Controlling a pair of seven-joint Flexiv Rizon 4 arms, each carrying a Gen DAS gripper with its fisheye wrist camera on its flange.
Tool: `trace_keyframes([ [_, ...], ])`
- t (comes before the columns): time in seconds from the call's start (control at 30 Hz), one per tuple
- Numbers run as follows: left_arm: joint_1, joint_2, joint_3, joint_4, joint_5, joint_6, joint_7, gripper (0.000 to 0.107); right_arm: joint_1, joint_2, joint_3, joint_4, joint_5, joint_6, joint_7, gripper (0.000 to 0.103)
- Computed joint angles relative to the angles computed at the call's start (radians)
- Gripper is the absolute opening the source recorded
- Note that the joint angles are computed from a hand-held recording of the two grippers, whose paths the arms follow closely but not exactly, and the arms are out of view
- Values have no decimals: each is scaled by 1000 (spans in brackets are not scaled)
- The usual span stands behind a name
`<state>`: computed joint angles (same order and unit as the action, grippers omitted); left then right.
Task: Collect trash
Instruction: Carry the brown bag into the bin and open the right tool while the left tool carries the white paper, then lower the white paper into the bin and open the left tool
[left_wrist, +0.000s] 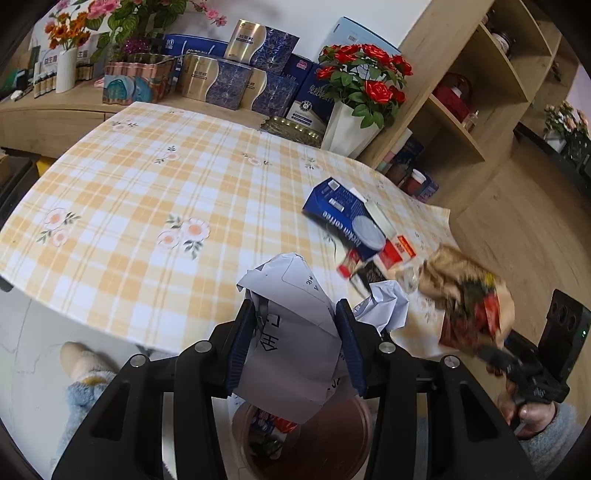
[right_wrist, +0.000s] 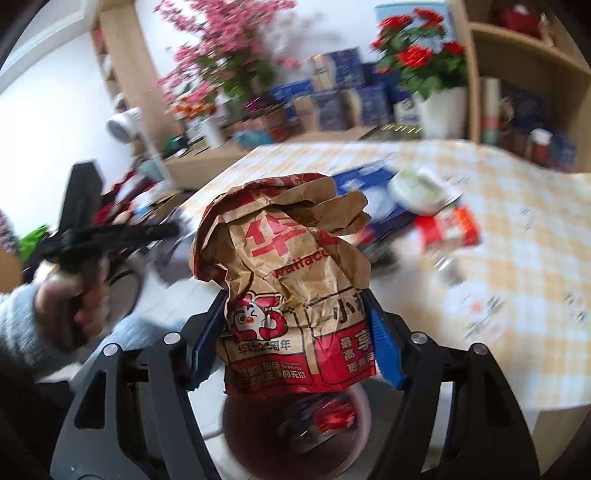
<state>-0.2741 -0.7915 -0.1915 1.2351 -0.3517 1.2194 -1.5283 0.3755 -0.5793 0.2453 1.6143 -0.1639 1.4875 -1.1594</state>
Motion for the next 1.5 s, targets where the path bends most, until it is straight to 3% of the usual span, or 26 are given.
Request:
trace_keyframes([
  [0.13, 2, 44, 0, 78, 16, 32, 21, 44, -77, -12, 157, 26, 69, -58, -84, 70],
  [0.3, 7, 67, -12, 126, 17, 51, 46, 44, -79, -38, 211, 17, 159, -161, -143, 70],
  [0.6, 1, 66, -17, 140, 7, 40, 64, 44, 21, -108, 73, -48, 204, -330, -34, 71],
  [0.93, -6, 48, -20, 122, 8, 16, 88, 44, 11, -145, 76, -77, 239, -355, -12, 82],
  [1.13, -12, 31, -32, 107, 19, -9, 144, 44, 37, -85, 14, -17, 192, -277, 35, 92],
  [1.5, -75, -26, -6, 62, 73, -72, 228, 44, 155, 68, -231, 157, -107, -83, 283, 95],
])
